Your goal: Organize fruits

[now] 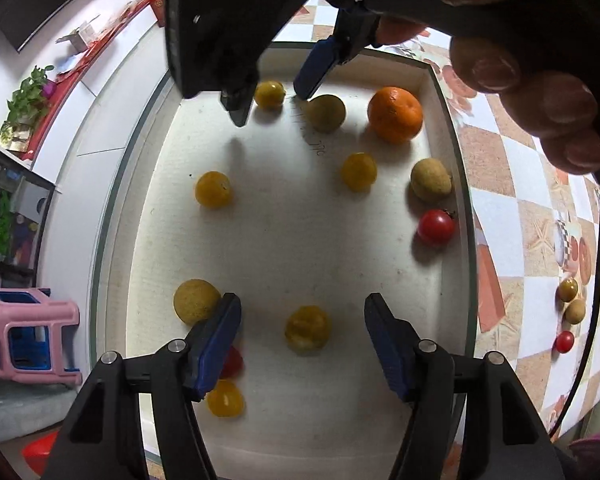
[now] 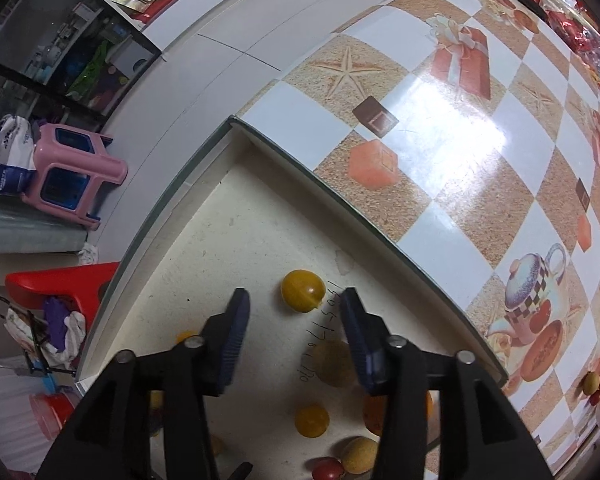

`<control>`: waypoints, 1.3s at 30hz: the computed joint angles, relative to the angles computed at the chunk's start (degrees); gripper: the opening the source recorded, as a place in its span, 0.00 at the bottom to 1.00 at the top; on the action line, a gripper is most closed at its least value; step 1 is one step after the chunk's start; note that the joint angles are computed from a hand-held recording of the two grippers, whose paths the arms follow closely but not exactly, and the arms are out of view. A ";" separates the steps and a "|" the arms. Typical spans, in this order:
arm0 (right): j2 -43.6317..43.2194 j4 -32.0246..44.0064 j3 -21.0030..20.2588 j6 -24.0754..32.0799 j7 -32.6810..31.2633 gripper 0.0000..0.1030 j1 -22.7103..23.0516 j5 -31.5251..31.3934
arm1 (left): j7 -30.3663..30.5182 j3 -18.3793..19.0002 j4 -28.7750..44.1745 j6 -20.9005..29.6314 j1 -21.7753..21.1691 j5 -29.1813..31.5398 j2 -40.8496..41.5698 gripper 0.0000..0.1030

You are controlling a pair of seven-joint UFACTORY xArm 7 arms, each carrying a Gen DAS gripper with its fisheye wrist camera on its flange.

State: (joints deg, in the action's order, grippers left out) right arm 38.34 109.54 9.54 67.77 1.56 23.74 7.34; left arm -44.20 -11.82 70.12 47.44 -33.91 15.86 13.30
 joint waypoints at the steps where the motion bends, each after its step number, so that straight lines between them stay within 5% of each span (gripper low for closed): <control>1: -0.05 -0.10 0.16 0.06 -0.08 0.52 -0.27 0.46 | 0.46 -0.19 0.18 0.25 0.09 -0.66 0.15 0.64; 7: -3.80 -3.76 1.22 -0.99 -1.86 0.80 -3.31 4.88 | -0.26 -0.28 0.59 2.63 -0.72 -0.17 0.02 0.64; 9: -6.12 -5.93 1.32 -1.88 -1.81 0.84 -4.08 6.32 | -0.35 -0.37 0.98 3.66 -0.81 -0.27 -0.05 0.85; 14: -12.62 -12.85 0.69 -4.90 -0.67 1.00 -5.05 7.42 | -1.44 -0.67 1.63 5.28 -1.31 1.33 -1.27 0.89; 20: -18.28 -17.78 -0.68 -6.07 3.15 1.00 -4.34 3.21 | 1.09 -1.27 3.13 7.20 -1.16 -0.28 -1.41 0.90; 22: -19.74 -19.10 -1.02 -5.88 4.52 1.00 -4.21 1.56 | 2.26 -1.43 2.93 8.26 -0.98 -1.19 -2.03 1.00; 26: -23.28 -22.19 -1.79 -3.55 7.74 1.00 -3.49 -4.28 | 2.55 -1.72 1.12 8.63 -1.12 -0.66 -4.17 1.00; 39: -34.82 -33.93 -0.52 2.03 8.32 1.00 -4.53 -5.14 | 0.13 -2.27 -1.13 15.61 2.33 -1.98 -10.72 1.00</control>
State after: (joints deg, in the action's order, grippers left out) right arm 3.53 75.61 9.03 69.80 9.87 19.20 2.19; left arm -44.07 -14.09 69.00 63.05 -31.58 13.88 2.58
